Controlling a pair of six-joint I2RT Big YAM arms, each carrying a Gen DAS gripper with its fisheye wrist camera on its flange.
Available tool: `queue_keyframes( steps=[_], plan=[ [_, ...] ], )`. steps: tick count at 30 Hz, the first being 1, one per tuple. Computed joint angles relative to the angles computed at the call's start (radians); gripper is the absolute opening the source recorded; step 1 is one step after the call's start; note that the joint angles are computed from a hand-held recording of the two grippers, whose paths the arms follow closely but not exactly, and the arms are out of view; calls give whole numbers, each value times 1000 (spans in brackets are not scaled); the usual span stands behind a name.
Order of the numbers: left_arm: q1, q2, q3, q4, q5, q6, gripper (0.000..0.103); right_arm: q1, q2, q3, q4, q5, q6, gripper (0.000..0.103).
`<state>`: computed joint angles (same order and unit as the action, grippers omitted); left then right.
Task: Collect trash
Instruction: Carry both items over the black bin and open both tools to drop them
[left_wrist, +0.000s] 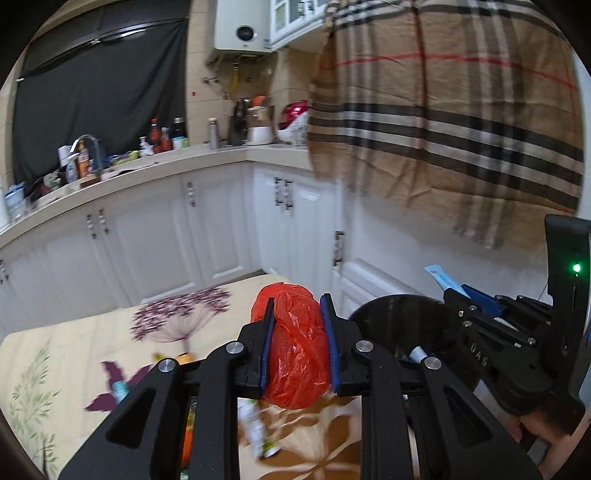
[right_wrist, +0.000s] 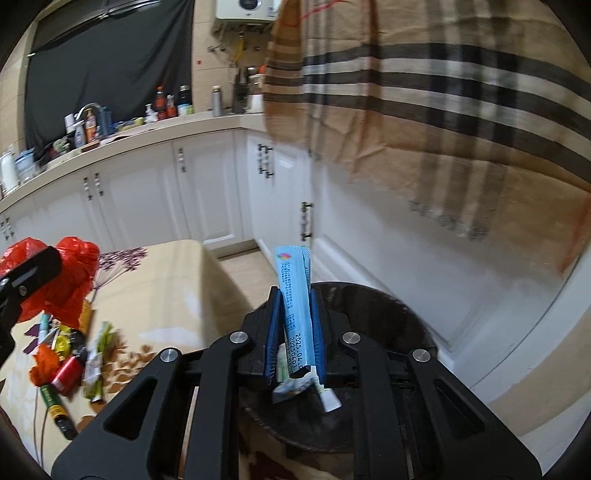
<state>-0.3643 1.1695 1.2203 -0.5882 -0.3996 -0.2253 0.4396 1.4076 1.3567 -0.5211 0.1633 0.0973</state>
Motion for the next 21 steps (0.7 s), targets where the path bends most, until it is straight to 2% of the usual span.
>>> queue_keyframes(
  steps=[12,21],
  plan=[
    [-46,170,110,41,-10,12,24,-83,38,5,32,3,22,16],
    [-58,277,185,31,-20,23,24,-113,74,9,41,14,31,16]
  ],
)
